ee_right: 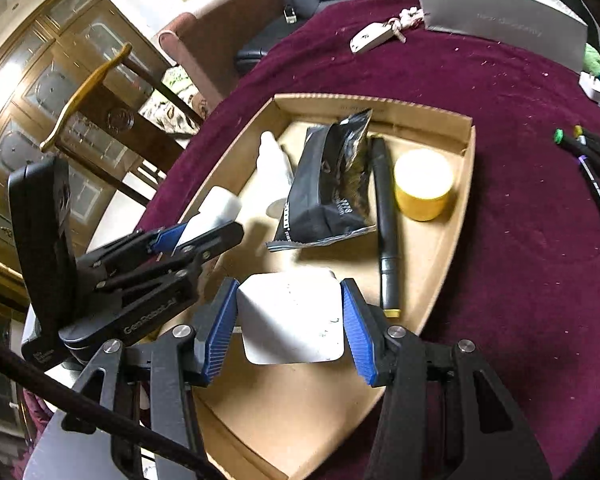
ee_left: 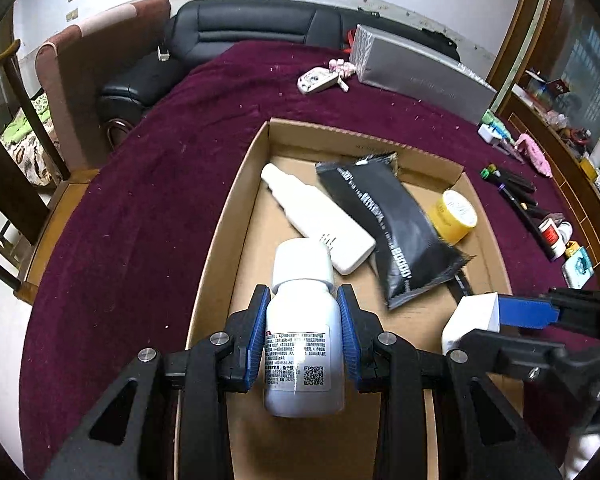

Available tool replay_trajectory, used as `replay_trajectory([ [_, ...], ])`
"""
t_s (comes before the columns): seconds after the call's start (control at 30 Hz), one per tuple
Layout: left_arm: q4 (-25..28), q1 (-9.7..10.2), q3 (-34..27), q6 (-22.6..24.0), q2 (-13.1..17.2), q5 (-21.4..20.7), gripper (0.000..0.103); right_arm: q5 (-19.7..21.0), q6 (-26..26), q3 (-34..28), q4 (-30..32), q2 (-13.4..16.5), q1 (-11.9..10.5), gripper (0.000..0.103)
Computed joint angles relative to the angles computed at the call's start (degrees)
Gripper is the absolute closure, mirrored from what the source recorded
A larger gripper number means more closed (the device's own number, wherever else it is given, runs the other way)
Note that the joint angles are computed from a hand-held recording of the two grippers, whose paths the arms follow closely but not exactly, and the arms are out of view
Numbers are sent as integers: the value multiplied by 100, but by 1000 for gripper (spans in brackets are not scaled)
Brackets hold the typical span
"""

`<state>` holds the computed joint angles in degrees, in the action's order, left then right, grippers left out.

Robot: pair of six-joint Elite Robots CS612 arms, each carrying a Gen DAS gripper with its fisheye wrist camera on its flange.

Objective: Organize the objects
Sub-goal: 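Carry the pill bottle and charger into the tray and open both tools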

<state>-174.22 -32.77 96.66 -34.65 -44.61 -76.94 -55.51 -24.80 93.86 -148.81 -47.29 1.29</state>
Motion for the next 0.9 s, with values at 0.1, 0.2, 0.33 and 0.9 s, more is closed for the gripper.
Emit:
replay_trajectory([
  [0.1,-35,36,-10,-31,7,-136,74,-114,97,-114,27,98,52,53],
  [0.2,38,48,-23,-113,2,-109,74,-212,176,-204,19,180,92,53],
  [0.33,-36,93,-13,-218,16,-231,74,-329,262,-242,-106,231,139,53],
  [0.9,-1017,230,362,-1009,-135,-620,54,-184,507,-152,-642,238,154,51],
])
